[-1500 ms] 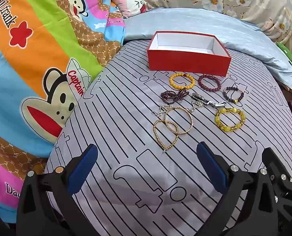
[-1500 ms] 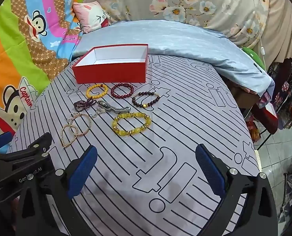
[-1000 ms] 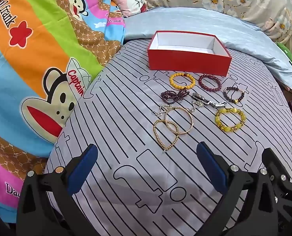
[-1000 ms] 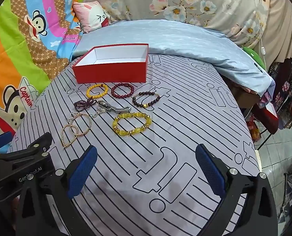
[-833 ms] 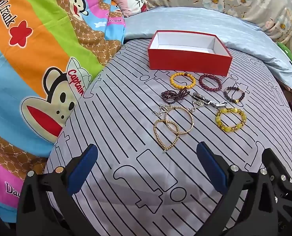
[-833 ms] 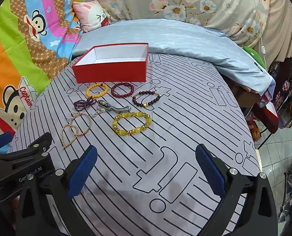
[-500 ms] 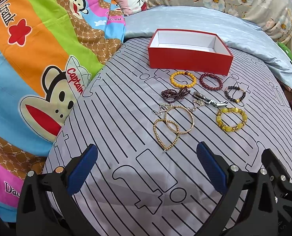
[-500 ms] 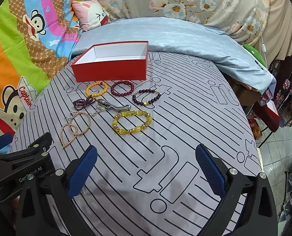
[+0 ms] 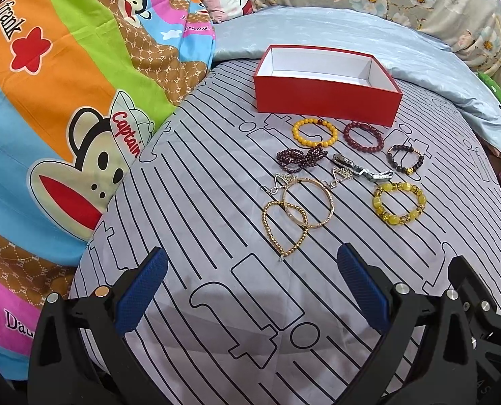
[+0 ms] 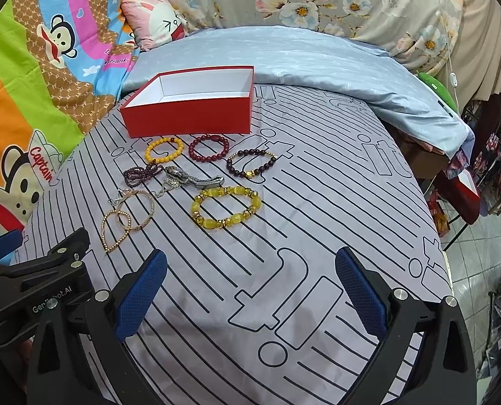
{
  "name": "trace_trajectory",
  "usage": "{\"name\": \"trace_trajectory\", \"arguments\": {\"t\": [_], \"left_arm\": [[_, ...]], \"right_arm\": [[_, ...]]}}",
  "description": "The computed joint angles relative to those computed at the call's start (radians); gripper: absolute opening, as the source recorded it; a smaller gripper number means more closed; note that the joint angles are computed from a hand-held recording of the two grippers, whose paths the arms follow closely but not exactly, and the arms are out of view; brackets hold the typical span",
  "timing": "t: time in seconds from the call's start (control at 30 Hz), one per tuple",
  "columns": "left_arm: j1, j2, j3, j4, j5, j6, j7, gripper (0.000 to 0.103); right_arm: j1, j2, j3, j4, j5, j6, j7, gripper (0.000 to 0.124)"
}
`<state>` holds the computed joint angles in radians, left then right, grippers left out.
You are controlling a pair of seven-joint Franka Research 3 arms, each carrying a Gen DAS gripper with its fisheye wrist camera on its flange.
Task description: Organize jewelry
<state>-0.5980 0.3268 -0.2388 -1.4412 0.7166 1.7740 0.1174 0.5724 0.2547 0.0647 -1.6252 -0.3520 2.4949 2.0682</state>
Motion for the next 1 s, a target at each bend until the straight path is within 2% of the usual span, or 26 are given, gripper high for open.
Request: {"name": "trace_trajectory", "arguments": {"t": [1.0], "left_arm": [[0.004,-0.002,-0.001,-0.004,-0.005,0.004,-0.003,0.096]], "right_arm": [[0.001,0.006,-0.002,0.005,0.005,-0.003,-0.003,0.096]]}}
